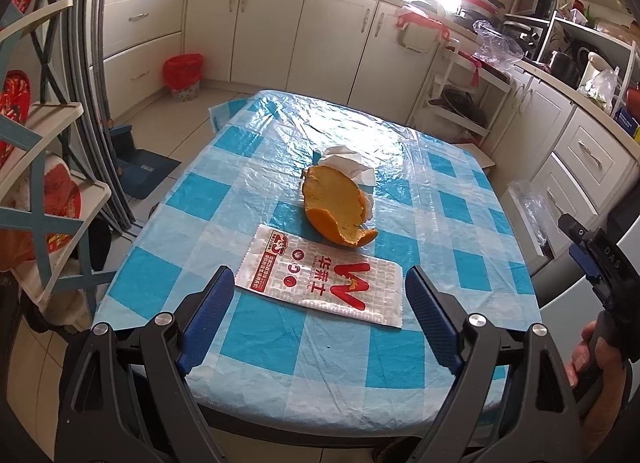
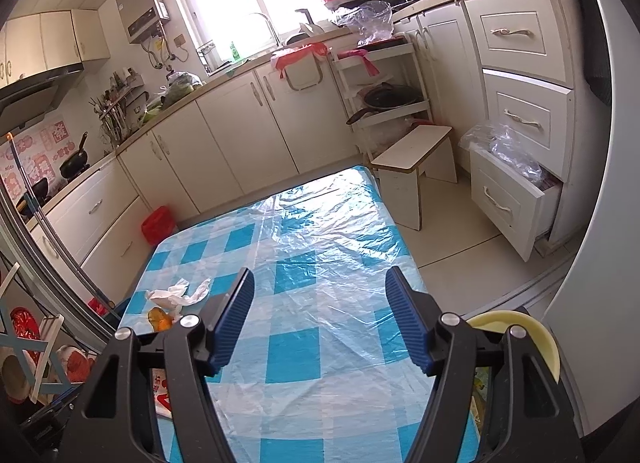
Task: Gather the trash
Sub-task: 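Move both open grippers back over the table toward the remaining trash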
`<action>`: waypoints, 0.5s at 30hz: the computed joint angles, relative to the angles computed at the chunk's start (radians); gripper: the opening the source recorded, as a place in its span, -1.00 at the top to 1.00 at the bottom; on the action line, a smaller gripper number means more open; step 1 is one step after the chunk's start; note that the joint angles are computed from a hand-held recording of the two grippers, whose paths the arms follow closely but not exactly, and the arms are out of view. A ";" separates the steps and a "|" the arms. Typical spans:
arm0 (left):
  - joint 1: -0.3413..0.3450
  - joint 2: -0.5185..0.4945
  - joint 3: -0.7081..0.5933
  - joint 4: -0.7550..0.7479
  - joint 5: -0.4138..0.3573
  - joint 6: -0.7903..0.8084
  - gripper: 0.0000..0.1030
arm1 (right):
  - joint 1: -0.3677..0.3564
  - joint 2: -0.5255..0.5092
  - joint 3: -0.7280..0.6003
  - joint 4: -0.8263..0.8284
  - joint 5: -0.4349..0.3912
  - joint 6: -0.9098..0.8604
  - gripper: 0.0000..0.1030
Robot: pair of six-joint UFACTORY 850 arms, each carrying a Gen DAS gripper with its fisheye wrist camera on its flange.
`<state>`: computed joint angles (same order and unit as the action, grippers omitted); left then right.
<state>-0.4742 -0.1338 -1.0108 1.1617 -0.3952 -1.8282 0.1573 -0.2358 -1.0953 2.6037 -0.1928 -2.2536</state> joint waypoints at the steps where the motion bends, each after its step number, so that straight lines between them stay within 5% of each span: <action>1: 0.002 0.001 0.002 0.001 0.001 -0.003 -0.62 | 0.001 -0.001 -0.002 -0.007 0.001 0.006 -0.28; 15: 0.017 0.017 0.026 0.007 0.005 -0.022 -0.62 | 0.016 -0.006 -0.012 -0.055 0.002 0.041 -0.31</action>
<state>-0.4574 -0.1168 -0.9847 1.1685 -0.3904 -1.8501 0.1737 -0.2423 -1.1070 2.5491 -0.1911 -2.2128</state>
